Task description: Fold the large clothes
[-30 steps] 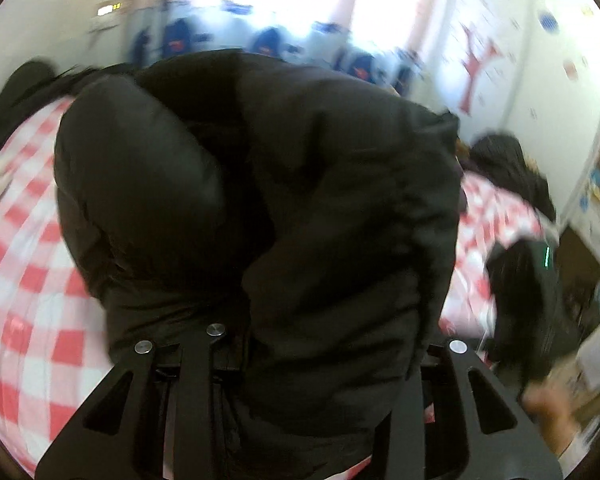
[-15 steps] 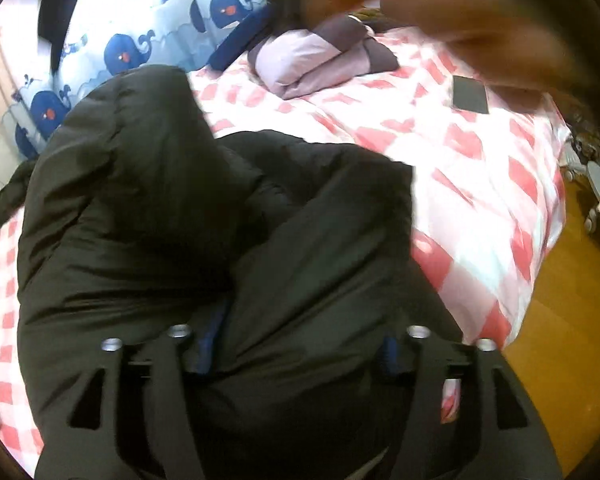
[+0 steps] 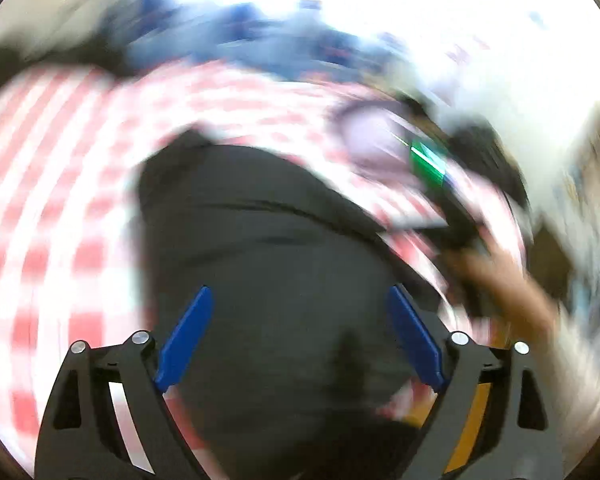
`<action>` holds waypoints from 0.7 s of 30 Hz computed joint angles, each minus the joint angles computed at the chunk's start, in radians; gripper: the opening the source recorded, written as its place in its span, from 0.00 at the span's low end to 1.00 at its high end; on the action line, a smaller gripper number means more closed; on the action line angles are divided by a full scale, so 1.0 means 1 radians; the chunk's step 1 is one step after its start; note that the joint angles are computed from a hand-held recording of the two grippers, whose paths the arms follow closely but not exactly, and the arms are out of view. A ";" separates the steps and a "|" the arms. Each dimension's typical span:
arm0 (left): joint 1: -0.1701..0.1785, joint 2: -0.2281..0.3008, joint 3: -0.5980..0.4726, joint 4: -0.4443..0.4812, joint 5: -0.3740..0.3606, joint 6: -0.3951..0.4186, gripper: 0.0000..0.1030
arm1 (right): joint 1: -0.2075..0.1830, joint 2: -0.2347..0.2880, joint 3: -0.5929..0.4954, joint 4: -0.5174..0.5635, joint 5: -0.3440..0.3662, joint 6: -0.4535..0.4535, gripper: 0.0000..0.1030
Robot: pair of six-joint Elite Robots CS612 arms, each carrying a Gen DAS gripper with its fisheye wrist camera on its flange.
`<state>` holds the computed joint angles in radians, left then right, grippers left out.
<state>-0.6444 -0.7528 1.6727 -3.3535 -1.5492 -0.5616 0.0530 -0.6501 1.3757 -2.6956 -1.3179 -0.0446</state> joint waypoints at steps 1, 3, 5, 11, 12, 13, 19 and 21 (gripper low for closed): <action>0.029 0.014 -0.009 0.001 -0.045 -0.087 0.83 | -0.001 -0.003 0.006 0.002 -0.005 0.002 0.95; 0.092 0.068 -0.051 -0.014 -0.208 -0.247 0.83 | -0.006 0.000 0.016 0.007 0.003 0.017 0.95; 0.132 0.120 -0.102 0.012 -0.334 -0.315 0.83 | -0.014 0.005 0.028 0.002 0.028 0.047 0.95; 0.122 0.204 -0.225 0.073 -0.439 -0.262 0.92 | -0.021 0.026 0.077 -0.130 0.097 0.217 0.95; 0.115 0.195 -0.222 0.074 -0.412 -0.225 0.92 | -0.018 0.033 0.082 -0.175 0.102 0.251 0.95; 0.111 0.182 -0.216 0.074 -0.380 -0.174 0.90 | -0.012 0.047 0.082 -0.241 0.119 0.290 0.95; 0.143 0.061 -0.132 0.083 -0.124 0.049 0.82 | 0.056 0.135 -0.057 -0.384 0.216 0.375 0.95; 0.167 0.027 -0.109 0.141 -0.029 0.139 0.82 | 0.096 0.186 -0.174 -0.347 0.265 0.333 0.95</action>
